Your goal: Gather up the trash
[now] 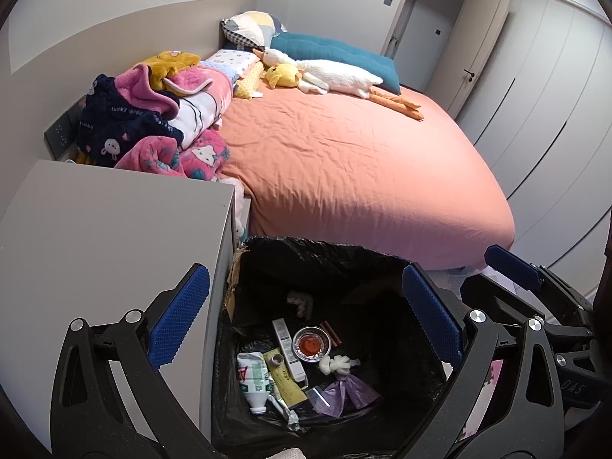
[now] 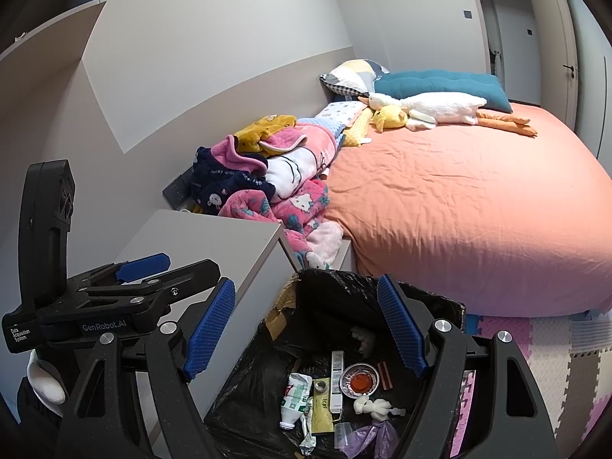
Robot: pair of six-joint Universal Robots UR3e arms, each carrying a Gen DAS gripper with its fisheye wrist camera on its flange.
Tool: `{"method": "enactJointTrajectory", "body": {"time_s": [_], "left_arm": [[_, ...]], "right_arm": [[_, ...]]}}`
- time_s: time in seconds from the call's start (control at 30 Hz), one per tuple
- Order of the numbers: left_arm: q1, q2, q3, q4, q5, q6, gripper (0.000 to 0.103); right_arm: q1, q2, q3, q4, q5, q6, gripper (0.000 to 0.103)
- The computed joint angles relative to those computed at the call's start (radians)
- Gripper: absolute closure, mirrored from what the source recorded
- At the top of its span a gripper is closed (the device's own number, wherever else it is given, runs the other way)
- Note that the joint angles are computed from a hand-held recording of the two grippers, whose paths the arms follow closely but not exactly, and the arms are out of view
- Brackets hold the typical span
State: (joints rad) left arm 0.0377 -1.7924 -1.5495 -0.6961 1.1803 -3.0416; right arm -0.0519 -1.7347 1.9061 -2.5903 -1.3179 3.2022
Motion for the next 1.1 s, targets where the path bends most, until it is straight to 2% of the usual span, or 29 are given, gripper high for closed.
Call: {"method": "enactJointTrajectory", "body": {"time_s": [0.23,1.1], "left_arm": [[0.015,0.003,-0.009,0.006,-0.022,-0.017,0.006],[0.002,0.013,-0.003,-0.006,-0.006,0.012,0.006]], "right_arm": [[0.002,0.002,-0.002,0.000,-0.001,-0.001,0.026],[0.012,0.004,-0.004,-0.004,-0.010,0.005,0.026]]}}
